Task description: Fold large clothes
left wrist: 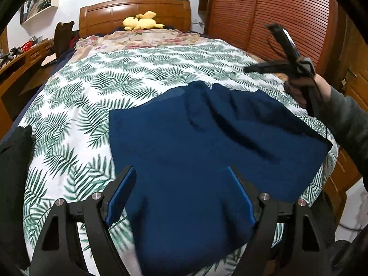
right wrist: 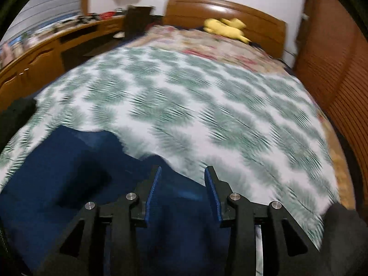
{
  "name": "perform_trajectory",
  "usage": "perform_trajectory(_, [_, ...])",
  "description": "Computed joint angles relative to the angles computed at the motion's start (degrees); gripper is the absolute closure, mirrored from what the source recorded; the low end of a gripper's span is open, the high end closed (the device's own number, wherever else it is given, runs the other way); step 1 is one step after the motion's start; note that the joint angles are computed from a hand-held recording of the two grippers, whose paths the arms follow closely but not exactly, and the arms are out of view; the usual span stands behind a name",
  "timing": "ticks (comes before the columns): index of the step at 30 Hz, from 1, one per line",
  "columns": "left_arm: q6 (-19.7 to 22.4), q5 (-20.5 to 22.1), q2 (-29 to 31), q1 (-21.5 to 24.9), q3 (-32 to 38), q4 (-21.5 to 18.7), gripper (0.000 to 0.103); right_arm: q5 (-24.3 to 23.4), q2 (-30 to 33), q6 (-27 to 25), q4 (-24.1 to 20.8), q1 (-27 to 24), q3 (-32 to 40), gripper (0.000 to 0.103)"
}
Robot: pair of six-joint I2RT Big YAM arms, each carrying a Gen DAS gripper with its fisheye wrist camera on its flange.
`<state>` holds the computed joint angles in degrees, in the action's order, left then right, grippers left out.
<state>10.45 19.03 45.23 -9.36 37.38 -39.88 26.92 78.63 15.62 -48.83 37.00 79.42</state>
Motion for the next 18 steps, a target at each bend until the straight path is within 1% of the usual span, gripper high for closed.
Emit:
perform_trajectory(2, [-1.04, -0.97, 0.45, -1.81, 0.07, 0.80, 0.023, -1.69, -2.52, 2.42, -1.62, -2.70, -2.98, 0.063])
perform_trajectory(4, [-2.07, -2.05, 0.95, -3.74, 0.27, 1.32, 0.023, -3.51, -4.32, 3.97, -1.81, -5.22, -5.76, 0.063])
perform_trajectory(6, [-2.90, -3.19, 1.34, -5.71, 0.47, 1.55, 0.023, -6.31, -5.59, 5.07, -1.54, -8.00, -8.34, 0.063])
perform_trajectory(9, [-4.07, -5.46, 2.25, -8.85, 0.85, 2.00, 0.023, -11.43, -5.23, 6.05, 0.30, -11.44, -10.12, 0.063])
perform_trajectory(12, [-5.30, -7.63, 3.46, -11.68, 1.28, 2.32, 0.023, -16.01, -4.37, 5.58, 2.56, -13.95, -11.06, 0.063])
perform_trajectory(15, [-6.37, -9.49, 4.69, -14.29, 1.74, 2.55, 0.023, -20.51, -3.37, 4.68, 3.40, -15.77, -11.37, 0.063])
perform_trajectory(16, [-6.73, -10.19, 5.18, -15.32, 1.92, 2.75, 0.023, -21.90, -2.65, 3.74, 4.36, -16.20, -11.44, 0.080])
perform_trajectory(17, [-7.06, -10.74, 5.52, -16.07, 2.07, 2.83, 0.023, -22.93, -2.61, 2.34, 5.09, -16.68, -11.70, 0.100])
perform_trajectory(18, [-7.36, -11.07, 5.67, -16.64, 2.17, 2.80, 0.023, -22.15, -2.94, 0.80, 6.19, -16.57, -12.14, 0.100])
